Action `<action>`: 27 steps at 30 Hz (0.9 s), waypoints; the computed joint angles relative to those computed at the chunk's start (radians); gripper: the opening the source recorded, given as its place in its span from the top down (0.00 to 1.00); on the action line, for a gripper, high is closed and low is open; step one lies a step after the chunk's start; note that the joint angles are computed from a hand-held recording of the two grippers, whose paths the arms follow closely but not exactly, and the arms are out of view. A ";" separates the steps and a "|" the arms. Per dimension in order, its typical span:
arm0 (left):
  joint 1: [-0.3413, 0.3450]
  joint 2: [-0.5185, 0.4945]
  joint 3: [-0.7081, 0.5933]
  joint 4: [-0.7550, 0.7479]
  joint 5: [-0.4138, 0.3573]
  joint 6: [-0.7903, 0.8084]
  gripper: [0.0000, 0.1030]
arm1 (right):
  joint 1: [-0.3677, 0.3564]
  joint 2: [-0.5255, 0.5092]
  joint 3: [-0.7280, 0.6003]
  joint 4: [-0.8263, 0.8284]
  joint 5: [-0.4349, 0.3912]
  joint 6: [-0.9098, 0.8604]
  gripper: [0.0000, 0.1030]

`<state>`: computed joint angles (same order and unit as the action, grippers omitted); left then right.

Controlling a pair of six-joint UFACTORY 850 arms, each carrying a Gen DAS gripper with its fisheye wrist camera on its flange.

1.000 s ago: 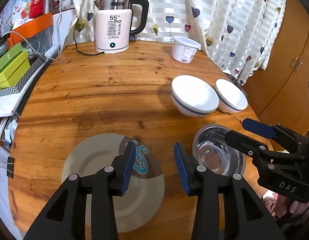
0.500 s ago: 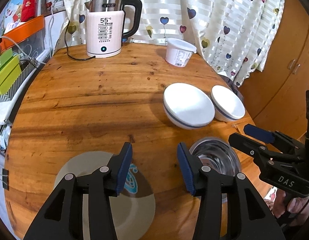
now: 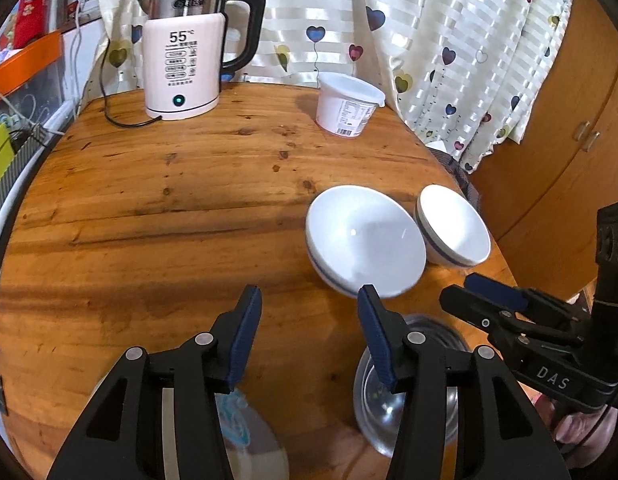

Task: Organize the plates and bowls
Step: 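Move both grippers past the steel bowl to a white bowl's rim, then close both grippers on the rim of the white blue-banded bowl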

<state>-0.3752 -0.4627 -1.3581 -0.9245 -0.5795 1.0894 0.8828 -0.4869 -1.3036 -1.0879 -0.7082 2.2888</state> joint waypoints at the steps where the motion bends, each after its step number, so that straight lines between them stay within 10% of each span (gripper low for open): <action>1: -0.004 -0.010 -0.012 0.005 -0.004 -0.009 0.50 | -0.003 0.002 0.003 -0.002 0.003 0.006 0.58; 15: -0.039 -0.110 -0.120 0.075 -0.030 -0.126 0.51 | -0.062 0.012 0.056 -0.089 0.122 0.147 0.67; 27: -0.063 -0.152 -0.158 0.142 -0.010 -0.174 0.77 | -0.092 0.005 0.067 -0.138 0.170 0.192 0.74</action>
